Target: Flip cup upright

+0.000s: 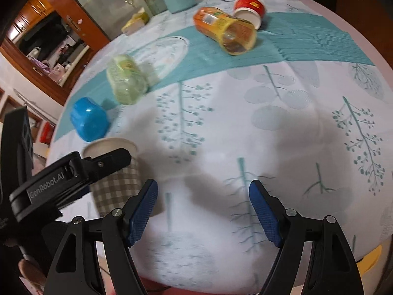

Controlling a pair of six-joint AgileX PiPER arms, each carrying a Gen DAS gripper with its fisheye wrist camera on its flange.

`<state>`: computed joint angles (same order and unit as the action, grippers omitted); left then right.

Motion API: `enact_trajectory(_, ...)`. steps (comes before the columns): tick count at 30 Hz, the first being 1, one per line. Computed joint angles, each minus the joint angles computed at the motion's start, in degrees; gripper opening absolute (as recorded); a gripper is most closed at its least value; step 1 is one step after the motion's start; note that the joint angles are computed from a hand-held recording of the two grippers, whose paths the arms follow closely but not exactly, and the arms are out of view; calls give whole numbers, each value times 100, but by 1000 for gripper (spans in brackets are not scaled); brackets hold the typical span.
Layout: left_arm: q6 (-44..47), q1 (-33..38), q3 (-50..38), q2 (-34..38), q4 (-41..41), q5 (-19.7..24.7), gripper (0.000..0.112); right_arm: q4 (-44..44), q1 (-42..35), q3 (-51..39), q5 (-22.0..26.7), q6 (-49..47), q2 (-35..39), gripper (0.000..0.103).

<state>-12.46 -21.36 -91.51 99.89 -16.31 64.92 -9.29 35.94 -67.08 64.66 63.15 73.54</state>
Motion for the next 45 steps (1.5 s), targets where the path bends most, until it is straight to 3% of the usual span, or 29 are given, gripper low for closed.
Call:
enact_trajectory(4,-248,-268,27,51,335,-308,92,82,-113,239,-140,-122,-61,79)
enact_trajectory(8,-400,-505,-64,92,687,-350,72,-3,-80,269,-156,-136,-49,79)
enact_trajectory(12,-170,-438,-36,79,356,-405,70,-147,40,189,-97,-55,62,79)
enact_trajectory(16,-170,-493,175,-86,395,-793,69,-255,138,166,-56,17,106,79)
enact_trajectory(18,-218,-558,462,-339,595,-1263,69,-272,155,163,-44,23,111,79)
enact_trajectory(22,-867,-959,1231,-1014,1877,-2659,69,-266,152,155,-27,23,112,79)
enact_trajectory(27,-1276,-1162,2138,-1582,2833,-4203,69,-241,122,135,-23,-8,132,79)
enact_trajectory(30,-1693,-1235,2512,-1751,3427,-4799,69,-228,108,137,-20,-34,130,79)
enact_trajectory(39,-2468,-1599,2534,-1614,4521,-4694,69,-179,41,141,-33,-152,138,79)
enact_trajectory(45,-1930,-1592,2575,-1583,4091,-4654,70,-177,19,166,-55,-171,121,79)
